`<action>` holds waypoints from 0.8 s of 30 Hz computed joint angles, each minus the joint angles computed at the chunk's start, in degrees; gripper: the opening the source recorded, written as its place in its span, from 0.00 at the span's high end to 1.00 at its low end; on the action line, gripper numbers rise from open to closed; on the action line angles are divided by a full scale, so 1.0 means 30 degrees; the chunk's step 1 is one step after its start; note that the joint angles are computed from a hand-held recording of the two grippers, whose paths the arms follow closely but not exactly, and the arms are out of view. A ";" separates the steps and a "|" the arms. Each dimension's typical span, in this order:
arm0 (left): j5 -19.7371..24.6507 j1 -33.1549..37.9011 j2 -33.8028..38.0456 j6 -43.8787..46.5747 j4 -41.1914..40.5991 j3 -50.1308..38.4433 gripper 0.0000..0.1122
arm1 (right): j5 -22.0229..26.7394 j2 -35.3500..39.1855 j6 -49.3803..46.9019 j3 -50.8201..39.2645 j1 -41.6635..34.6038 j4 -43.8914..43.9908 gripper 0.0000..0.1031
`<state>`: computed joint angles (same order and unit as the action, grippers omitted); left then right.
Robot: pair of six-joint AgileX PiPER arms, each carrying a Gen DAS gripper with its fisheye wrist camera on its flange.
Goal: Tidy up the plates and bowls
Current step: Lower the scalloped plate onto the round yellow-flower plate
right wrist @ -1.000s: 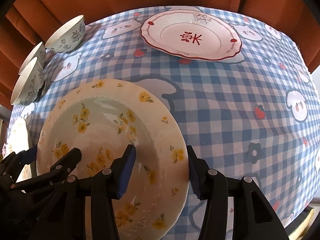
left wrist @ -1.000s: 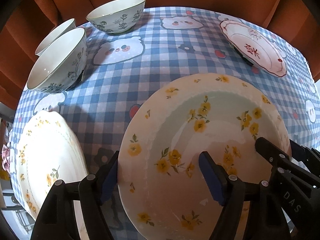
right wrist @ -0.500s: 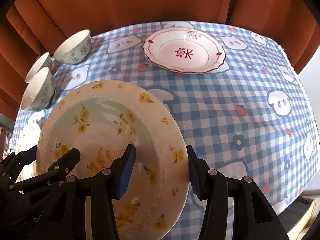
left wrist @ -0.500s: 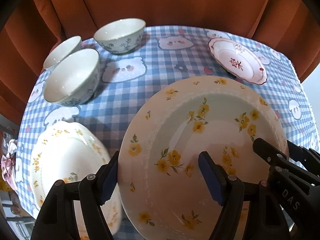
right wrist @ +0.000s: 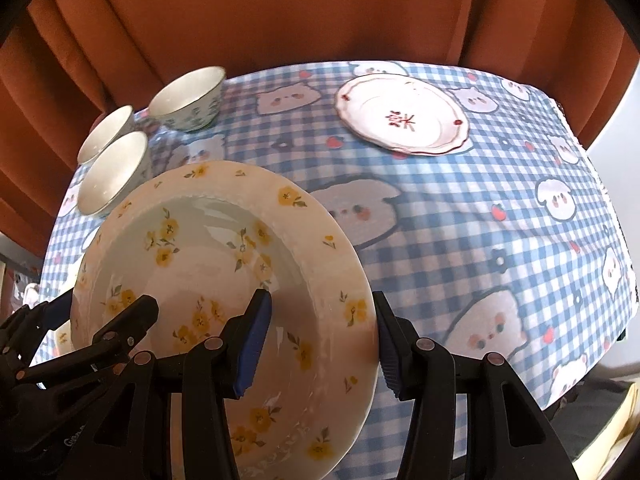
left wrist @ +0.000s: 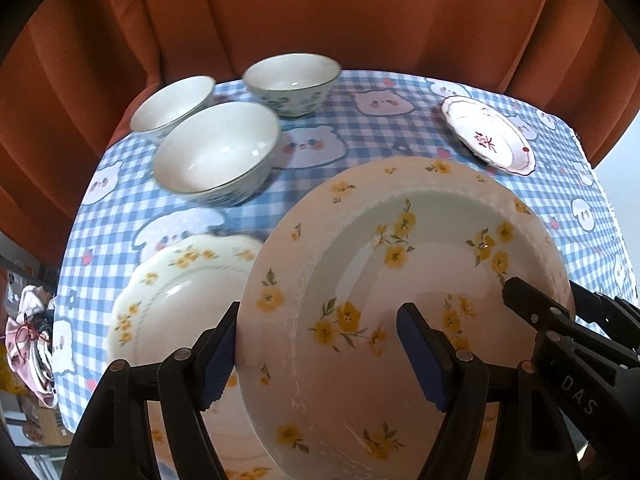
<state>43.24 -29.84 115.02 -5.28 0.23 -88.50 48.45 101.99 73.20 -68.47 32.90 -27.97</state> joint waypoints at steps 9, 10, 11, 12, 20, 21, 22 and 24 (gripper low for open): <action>-0.0800 0.2338 -0.1290 0.2395 -0.1132 0.2323 0.32 | 0.1451 0.2328 0.0998 -0.3127 0.2140 0.0151 0.48; -0.0829 0.2575 -0.1367 0.2648 -0.1269 0.2481 0.32 | 0.1601 0.2695 0.1028 -0.3593 0.2362 0.0226 0.48; -0.0889 0.2859 -0.1472 0.2910 -0.1392 0.2715 0.32 | 0.1692 0.2955 0.1023 -0.3917 0.2502 0.0300 0.48; -0.0950 0.3064 -0.1523 0.3134 -0.1486 0.2867 0.32 | 0.1807 0.3260 0.1039 -0.4298 0.2659 0.0386 0.48; -0.1331 0.4703 -0.1248 0.4665 -0.2265 0.3827 0.32 | 0.2692 0.5689 0.0658 -0.7342 0.3523 0.0975 0.48; -0.1354 0.4838 -0.1153 0.4798 -0.2344 0.3881 0.32 | 0.2833 0.6044 0.0508 -0.7787 0.3575 0.1122 0.48; -0.1360 0.4983 -0.1053 0.4945 -0.2417 0.3931 0.32 | 0.2960 0.6339 0.0345 -0.8157 0.3604 0.1252 0.48; -0.1323 0.5210 -0.0780 0.5153 -0.2553 0.3944 0.32 | 0.3078 0.6749 0.0035 -0.8589 0.3606 0.1480 0.48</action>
<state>39.28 -14.21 112.68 10.18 -7.43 -76.67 57.69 122.24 73.30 -94.24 43.72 -23.53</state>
